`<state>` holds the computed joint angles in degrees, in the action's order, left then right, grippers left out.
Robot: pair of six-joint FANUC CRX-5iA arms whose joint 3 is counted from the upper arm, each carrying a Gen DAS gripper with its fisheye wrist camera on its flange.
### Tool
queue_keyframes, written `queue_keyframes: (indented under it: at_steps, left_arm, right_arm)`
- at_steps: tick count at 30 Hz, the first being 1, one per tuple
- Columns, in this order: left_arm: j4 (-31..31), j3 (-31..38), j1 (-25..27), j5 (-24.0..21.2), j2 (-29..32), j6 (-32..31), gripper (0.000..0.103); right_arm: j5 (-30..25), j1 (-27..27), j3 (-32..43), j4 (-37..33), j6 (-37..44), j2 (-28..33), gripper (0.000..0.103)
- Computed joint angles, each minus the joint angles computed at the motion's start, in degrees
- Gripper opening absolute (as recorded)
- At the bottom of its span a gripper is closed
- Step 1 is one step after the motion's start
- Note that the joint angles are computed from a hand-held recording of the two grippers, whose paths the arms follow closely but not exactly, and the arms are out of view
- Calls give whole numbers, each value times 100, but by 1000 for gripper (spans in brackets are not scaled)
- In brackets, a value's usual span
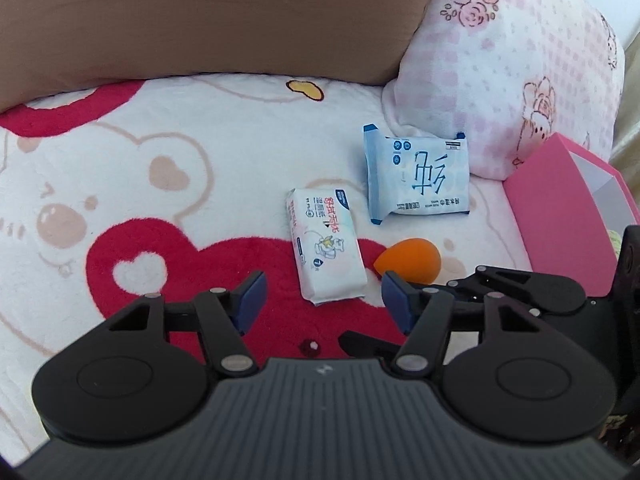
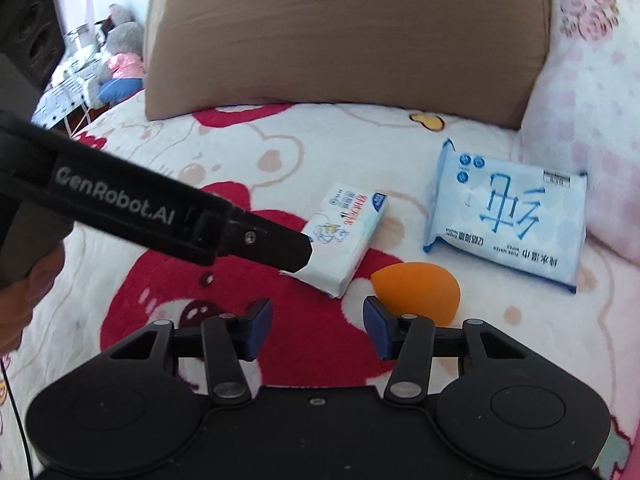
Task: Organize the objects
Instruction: 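Close the left gripper on the white tissue pack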
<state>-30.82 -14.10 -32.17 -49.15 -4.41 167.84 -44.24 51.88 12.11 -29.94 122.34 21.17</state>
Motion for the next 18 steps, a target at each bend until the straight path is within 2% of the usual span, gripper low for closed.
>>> queue_keyframes:
  at_steps: [4, 6, 8, 14, 18]
  left_arm:
    - [289, -100, 209, 282, 79, 29, 55]
    - [275, -225, 242, 620, 30, -26, 55]
    - [164, -118, 172, 531, 101, -49, 55]
    - [394, -46, 271, 637, 214, -214, 54]
    - [477, -267, 352, 884, 123, 169, 52]
  right_arm:
    - [244, 58, -47, -28, -18, 42, 50]
    - [391, 128, -98, 113, -198, 56, 42]
    - [323, 98, -30, 38, -288, 102, 33]
    - [244, 3, 94, -183, -448, 205, 32]
    - [473, 69, -85, -180, -317, 133, 35]
